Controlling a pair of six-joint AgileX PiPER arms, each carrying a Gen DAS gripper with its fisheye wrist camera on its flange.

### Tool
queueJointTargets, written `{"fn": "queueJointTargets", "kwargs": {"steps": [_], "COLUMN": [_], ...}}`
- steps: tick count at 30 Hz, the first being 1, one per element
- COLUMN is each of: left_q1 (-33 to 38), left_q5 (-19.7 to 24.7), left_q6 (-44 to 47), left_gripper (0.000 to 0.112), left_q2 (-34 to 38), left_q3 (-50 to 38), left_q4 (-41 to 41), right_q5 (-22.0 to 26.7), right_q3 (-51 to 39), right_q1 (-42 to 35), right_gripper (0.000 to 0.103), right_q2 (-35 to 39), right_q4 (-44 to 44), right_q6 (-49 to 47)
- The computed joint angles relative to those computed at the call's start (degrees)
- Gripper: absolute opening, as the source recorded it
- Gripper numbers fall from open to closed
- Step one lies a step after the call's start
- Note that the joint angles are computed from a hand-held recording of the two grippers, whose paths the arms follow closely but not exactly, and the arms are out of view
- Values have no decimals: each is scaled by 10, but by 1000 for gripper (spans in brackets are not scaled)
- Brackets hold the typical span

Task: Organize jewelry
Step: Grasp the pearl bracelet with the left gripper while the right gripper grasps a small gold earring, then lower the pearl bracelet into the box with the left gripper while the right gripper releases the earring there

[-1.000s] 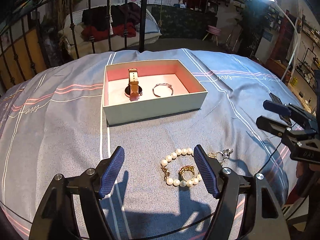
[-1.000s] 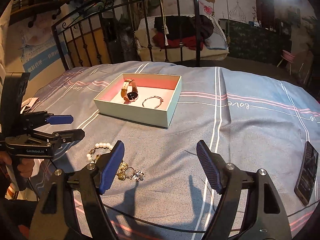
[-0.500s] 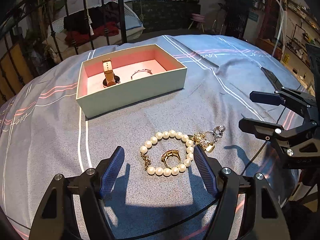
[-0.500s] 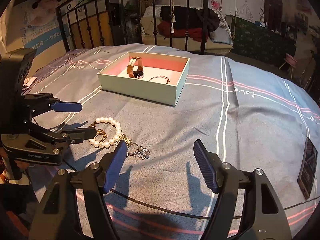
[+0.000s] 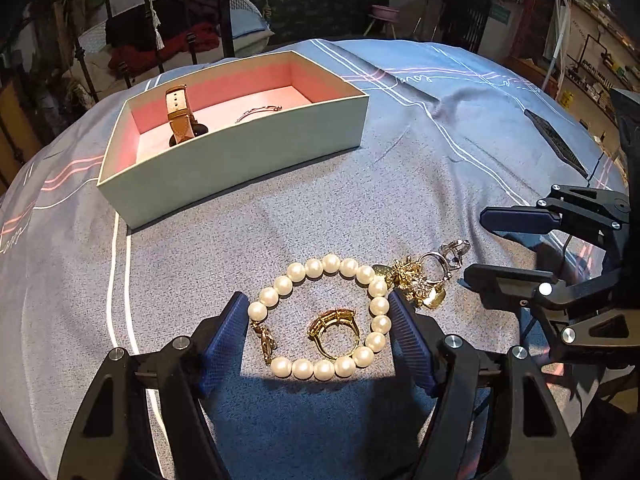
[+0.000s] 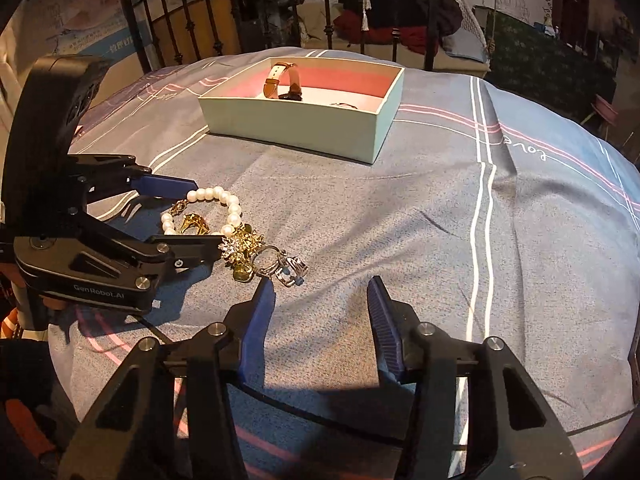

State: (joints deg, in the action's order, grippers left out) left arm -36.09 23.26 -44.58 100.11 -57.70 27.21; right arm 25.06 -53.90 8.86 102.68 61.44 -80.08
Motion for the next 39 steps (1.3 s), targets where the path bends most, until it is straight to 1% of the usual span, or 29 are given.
{"fn": "queueJointTargets", "kwargs": {"steps": [2,4,5,6,7,10,13,20,25,27,28,32,35,37,39], "left_q1": [5,10,12,13,14,14,14,19,20,16,17,17,16,16,22], "left_q5": [-8,-11,-17,-19,-20,-22,-23,-28,-24,-19,-22,-25,-25,-23,-21], "left_q6": [17,17,15,15,11,-1,-14,-77,-87,-108,-104,-111,-132,-145,-131], "left_gripper": [57,45,43,39,37,34,34,33,33,33,33,33,33,33,33], "left_q2": [0,-1,-2,-3,-4,-8,-11,-39,-56,-58,-59,-66,-78,-88,-94], "left_q3": [-1,-1,1,3,4,7,8,20,17,17,18,25,35,39,34], "left_q4": [-13,-16,-15,-16,-13,-3,7,56,66,86,82,86,103,114,101], "right_q5": [0,-1,-1,3,4,1,4,1,4,1,-2,-11,-24,-13,-3], "right_q3": [-12,-23,-26,-29,-29,-25,-20,-12,-14,-13,-13,-11,-12,-20,-38], "right_q1": [8,16,19,20,22,25,20,19,17,20,22,31,41,37,36], "right_gripper": [41,32,23,17,17,10,9,9,8,8,8,8,8,8,8], "right_q2": [10,19,21,23,24,21,18,10,9,8,7,-1,-9,-16,-23], "right_q4": [-3,-17,-16,-16,-12,2,16,38,37,38,38,21,7,9,-2], "right_q6": [-9,-3,-8,-11,-18,-34,-44,-62,-57,-57,-55,-38,-19,-11,9]}}
